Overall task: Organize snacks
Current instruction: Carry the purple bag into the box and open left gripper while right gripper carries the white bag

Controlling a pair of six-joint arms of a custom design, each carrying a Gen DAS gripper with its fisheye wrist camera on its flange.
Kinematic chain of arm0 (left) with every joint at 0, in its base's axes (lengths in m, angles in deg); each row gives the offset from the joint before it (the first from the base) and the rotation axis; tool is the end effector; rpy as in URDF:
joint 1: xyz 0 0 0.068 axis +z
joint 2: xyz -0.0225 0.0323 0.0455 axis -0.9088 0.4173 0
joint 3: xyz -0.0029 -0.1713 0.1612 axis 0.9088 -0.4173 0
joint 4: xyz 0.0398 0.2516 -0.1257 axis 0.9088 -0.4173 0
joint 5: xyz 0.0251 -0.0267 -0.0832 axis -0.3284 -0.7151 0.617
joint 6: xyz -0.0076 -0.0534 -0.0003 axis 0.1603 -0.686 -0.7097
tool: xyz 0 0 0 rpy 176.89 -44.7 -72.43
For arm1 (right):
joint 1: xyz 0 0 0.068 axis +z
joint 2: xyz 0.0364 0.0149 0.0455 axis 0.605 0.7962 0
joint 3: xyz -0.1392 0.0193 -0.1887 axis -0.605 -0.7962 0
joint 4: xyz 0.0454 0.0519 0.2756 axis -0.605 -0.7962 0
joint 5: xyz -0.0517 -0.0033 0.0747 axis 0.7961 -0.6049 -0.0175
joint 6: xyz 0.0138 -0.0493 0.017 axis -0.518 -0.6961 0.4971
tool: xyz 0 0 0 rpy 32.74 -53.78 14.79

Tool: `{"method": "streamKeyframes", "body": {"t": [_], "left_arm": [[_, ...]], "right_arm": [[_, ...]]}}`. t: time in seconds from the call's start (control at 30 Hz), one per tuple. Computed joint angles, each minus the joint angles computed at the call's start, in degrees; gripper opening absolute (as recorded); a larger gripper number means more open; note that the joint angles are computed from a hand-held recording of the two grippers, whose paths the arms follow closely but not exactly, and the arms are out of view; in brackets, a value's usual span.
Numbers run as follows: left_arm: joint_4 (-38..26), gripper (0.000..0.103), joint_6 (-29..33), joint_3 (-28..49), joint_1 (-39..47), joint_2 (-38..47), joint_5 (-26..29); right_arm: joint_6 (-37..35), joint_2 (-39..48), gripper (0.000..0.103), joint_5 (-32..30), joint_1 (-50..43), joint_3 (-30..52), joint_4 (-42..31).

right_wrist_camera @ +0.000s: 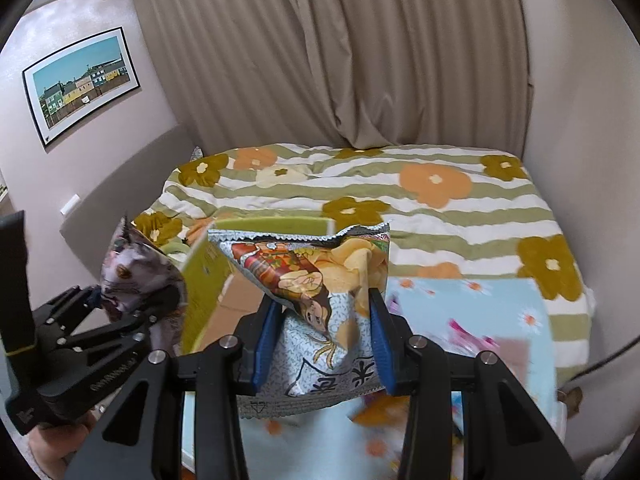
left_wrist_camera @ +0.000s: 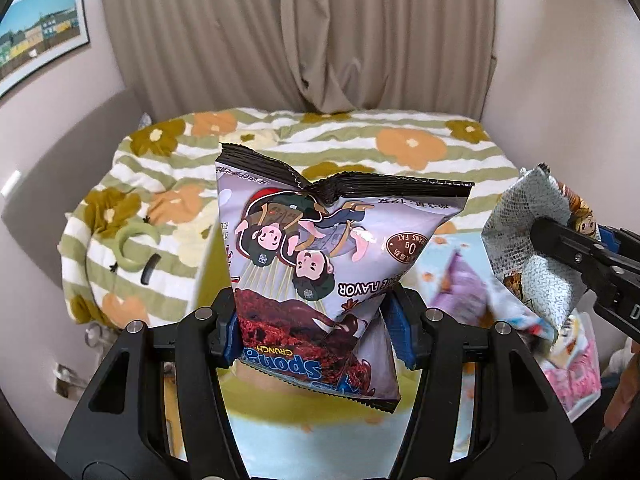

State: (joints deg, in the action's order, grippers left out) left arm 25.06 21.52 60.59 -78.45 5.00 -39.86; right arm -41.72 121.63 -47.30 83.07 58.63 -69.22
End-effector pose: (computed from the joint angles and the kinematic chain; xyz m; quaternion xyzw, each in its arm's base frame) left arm 0.1903 -0.0354 0.3391 -0.0237 0.9254 0.0397 0.3761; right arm 0.1802 0.1741 0.3632 -0.0988 0.9077 0.1540 0.3775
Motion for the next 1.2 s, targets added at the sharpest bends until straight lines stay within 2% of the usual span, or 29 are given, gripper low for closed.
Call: {"method": "streamKeyframes", "body": {"t": [0.1, 0.23, 0.37, 0.5, 0.53, 0.57, 0.6, 0.63, 0.7, 0.97, 1.1, 1.2], "left_arm": [[4.72, 0.054, 8.05, 1.71, 10.53, 7.51, 8.16], [9.68, 0.054, 15.04, 5.70, 18.22, 20.19, 14.67], [12.45, 0.054, 18.91, 10.49, 21.25, 32.07, 17.46], [13.08, 0.054, 20.98, 13.05, 22.26, 39.78, 18.69], [13.08, 0.058, 21.46, 13.30, 22.42, 40.96, 19.32], [12.96, 0.061, 22.14, 13.16, 22.50, 41.63, 19.85], [13.12, 0.075, 22.77, 12.98, 22.67, 42.09, 19.71], [13.75, 0.093, 23.09, 12.27, 22.53, 41.94, 18.91], [15.36, 0.102, 23.45, 10.36, 23.12, 40.39, 19.29], [13.48, 0.102, 24.50, 5.91, 27.14, 33.98, 21.96], [11.55, 0.102, 23.72, 3.58, 28.52, 29.67, 21.97], [10.36, 0.102, 23.07, 2.11, 30.06, 27.13, 22.55]], "right_arm": [[1.49, 8.80, 0.039, 0.16, 0.76, 5.16, 2.91], [4.05, 18.70, 0.039, -0.33, 0.42, 11.59, 4.61], [6.02, 26.83, 0.039, -0.46, -0.51, 17.06, 4.59], [7.31, 32.80, 0.039, -0.89, -1.19, 21.58, 3.79], [7.59, 33.61, 0.039, -0.96, -1.23, 22.01, 3.68], [7.75, 34.28, 0.039, -0.82, -1.31, 22.32, 3.63], [7.80, 35.03, 0.039, -0.27, -1.11, 22.97, 3.25], [7.75, 35.87, 0.039, 0.21, -0.90, 23.95, 2.74], [7.46, 36.50, 0.039, 0.54, -0.71, 24.85, 2.26], [3.21, 39.57, 0.039, 1.11, 0.06, 29.93, -0.46], [0.42, 40.90, 0.039, -2.10, -0.34, 32.83, -0.76], [-1.83, 45.12, 0.039, -4.52, -0.94, 38.71, -2.99]]}}
